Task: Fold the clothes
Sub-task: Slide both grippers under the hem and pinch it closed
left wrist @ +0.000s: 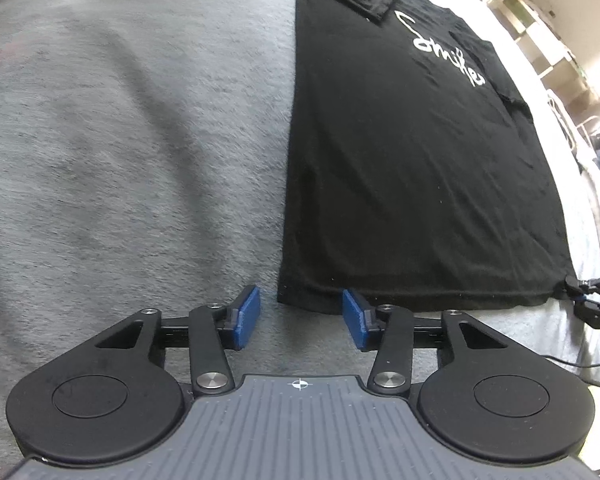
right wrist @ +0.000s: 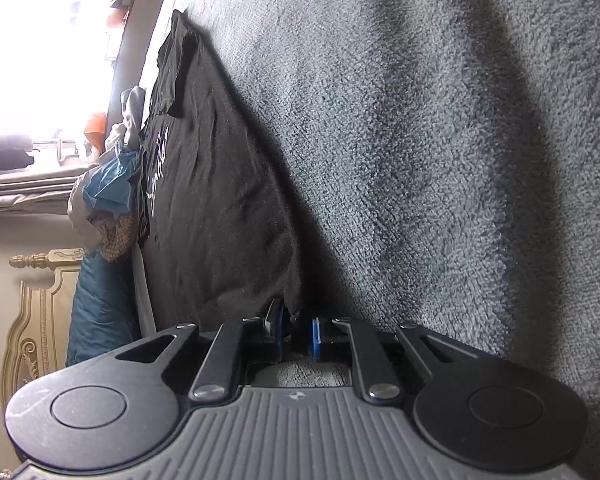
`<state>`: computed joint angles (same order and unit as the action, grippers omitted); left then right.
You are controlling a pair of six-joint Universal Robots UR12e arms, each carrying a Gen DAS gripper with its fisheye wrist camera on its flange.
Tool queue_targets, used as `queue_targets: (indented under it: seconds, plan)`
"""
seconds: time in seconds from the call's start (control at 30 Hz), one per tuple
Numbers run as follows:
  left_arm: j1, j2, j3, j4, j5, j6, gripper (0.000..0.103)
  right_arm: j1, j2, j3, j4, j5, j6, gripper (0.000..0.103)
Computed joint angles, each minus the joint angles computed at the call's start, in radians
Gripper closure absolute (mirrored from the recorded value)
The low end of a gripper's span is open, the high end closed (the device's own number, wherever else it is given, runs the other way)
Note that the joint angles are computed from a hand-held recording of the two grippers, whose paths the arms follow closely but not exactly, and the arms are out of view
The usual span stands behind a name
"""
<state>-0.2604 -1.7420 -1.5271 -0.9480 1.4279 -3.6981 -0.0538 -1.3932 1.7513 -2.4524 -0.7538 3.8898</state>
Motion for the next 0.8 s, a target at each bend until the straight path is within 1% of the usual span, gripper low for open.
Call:
queue_targets:
  seconds: [0.1, 0.23, 0.27, 0.3, 0.37, 0.43, 0.6, 0.7, 0.8]
  plan:
    - [-0.003, -0.001, -0.002, 0.029, 0.018, 0.003, 0.056, 0.001, 0.001, -0.001, 0.0, -0.004, -0.004, 0.089]
    - [-0.005, -0.014, 0.001, 0.052, 0.007, 0.032, 0.058, 0.004, 0.003, -0.001, -0.012, -0.011, 0.0, 0.089]
    - [-0.005, -0.017, 0.003, 0.053, 0.002, 0.039, 0.06, 0.004, 0.003, -0.001, -0.014, -0.014, -0.003, 0.089]
    - [-0.006, -0.018, 0.003, 0.052, -0.002, 0.043, 0.064, 0.006, 0.003, -0.001, -0.017, -0.017, -0.005, 0.089]
    - [-0.009, -0.021, 0.004, 0.051, -0.001, 0.051, 0.066, 0.007, 0.001, 0.0, -0.024, -0.022, -0.016, 0.089]
    - [-0.014, -0.024, 0.009, 0.043, 0.008, 0.055, 0.068, 0.008, -0.001, 0.005, -0.041, -0.028, -0.02, 0.089]
    - [-0.018, -0.033, 0.024, 0.008, 0.025, 0.038, 0.077, 0.01, 0.0, 0.024, -0.111, -0.036, 0.029, 0.09]
    - [-0.017, -0.035, 0.031, -0.011, 0.026, 0.038, 0.078, 0.017, 0.001, 0.016, -0.112, -0.059, 0.005, 0.091]
    - [-0.017, -0.042, 0.046, -0.043, 0.02, 0.04, 0.076, 0.02, 0.002, 0.01, -0.102, -0.065, -0.013, 0.094]
